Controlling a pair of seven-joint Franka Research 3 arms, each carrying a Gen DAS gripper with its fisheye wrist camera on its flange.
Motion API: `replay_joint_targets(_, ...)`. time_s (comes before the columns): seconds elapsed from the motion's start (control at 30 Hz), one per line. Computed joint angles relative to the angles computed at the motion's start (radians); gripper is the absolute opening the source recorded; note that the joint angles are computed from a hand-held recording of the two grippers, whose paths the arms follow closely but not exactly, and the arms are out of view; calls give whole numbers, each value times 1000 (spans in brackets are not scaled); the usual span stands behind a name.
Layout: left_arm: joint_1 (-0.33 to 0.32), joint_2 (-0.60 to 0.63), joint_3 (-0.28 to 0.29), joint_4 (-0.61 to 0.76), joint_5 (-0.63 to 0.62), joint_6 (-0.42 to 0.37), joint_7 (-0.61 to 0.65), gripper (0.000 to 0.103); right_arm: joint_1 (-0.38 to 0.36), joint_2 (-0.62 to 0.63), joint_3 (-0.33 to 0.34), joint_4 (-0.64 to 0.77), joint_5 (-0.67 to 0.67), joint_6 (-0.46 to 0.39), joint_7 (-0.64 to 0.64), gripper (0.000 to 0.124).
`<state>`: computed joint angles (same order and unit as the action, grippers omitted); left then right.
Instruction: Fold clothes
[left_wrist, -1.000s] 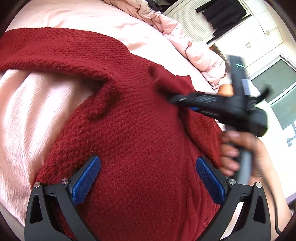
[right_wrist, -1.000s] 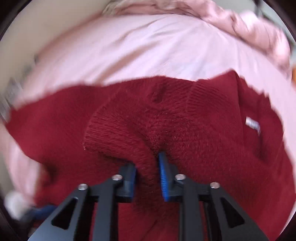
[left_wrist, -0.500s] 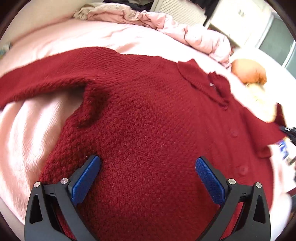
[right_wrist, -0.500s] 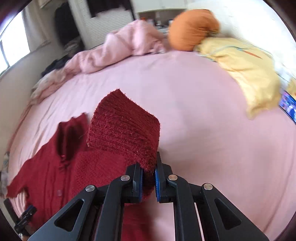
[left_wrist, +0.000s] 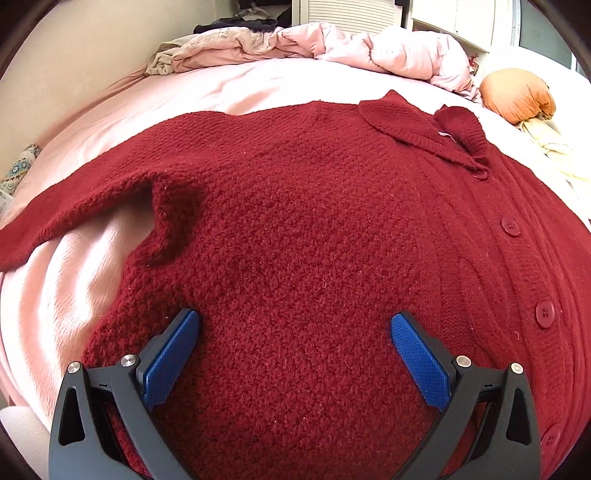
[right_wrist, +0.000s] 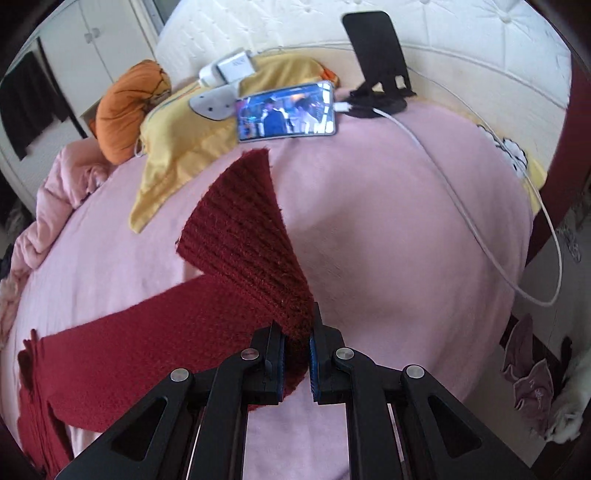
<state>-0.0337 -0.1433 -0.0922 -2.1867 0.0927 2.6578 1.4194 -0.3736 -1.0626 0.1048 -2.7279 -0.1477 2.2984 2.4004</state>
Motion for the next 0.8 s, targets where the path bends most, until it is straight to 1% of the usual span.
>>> replay_joint_targets(0.07,3,0,-3,1,13,-4,-12,103,7,-24,-25,-41,20,43,8,12)
replay_joint_targets(0.1,4,0,-4,0,18,-4,-16,103,3,-40,-31,-52,24,48,15,12)
replay_joint_targets(0.2,4,-4,-4,-5,26,-1,-24,103,-92,-86,38,3,-17,-109,94,22)
replay_joint_targets(0.23,5,-6,-4,-7,29,1,-26,103,-116,-95,54,23,-39,-162,122,36)
replay_joint_targets(0.27,5,-7,-4,-10,31,3,-28,103,-139,-103,71,47,-66,-217,150,60)
replay_joint_targets(0.3,5,-7,-5,-12,34,7,-30,103,-178,-108,112,82,-108,-288,173,66)
replay_joint_targets(0.33,5,-7,-5,-14,37,13,-32,103,-191,-114,134,109,-161,-344,197,67)
replay_joint_targets(0.37,5,-7,-5,-17,41,18,-36,103,-169,-135,131,114,-180,-345,183,67)
replay_joint_targets(0.4,5,-7,-6,-18,45,20,-40,103,-111,-142,97,112,-191,-290,162,67)
replay_joint_targets(0.43,5,-7,-6,-18,49,22,-44,103,-67,-160,65,93,-186,-206,127,67)
replay_joint_targets(0.47,6,-7,-7,-19,53,24,-47,103,12,-157,12,78,-176,-138,107,67)
replay_joint_targets(0.5,5,-7,-7,-19,54,24,-49,103,67,-119,-33,72,-95,-113,56,68)
replay_joint_targets(0.57,5,-7,-7,-18,56,24,-50,103,191,-35,-150,66,73,-63,-73,69)
replay_joint_targets(0.6,4,-7,-7,-18,57,24,-51,103,227,16,-178,85,124,-84,-114,69)
replay_joint_targets(0.63,4,-6,-7,-17,58,24,-52,103,227,89,-170,120,105,-162,-93,63)
replay_joint_targets(0.67,4,-6,-7,-17,59,24,-53,103,207,133,-128,152,76,-205,-63,61)
replay_joint_targets(0.7,4,-7,-7,-19,61,27,-54,103,154,172,-51,205,67,-251,-39,61)
replay_joint_targets(0.73,5,-8,-7,-21,63,31,-56,103,134,220,10,276,36,-309,-4,61)
replay_joint_targets(0.8,5,-11,-7,-26,67,37,-59,103,162,294,82,382,-8,-313,22,62)
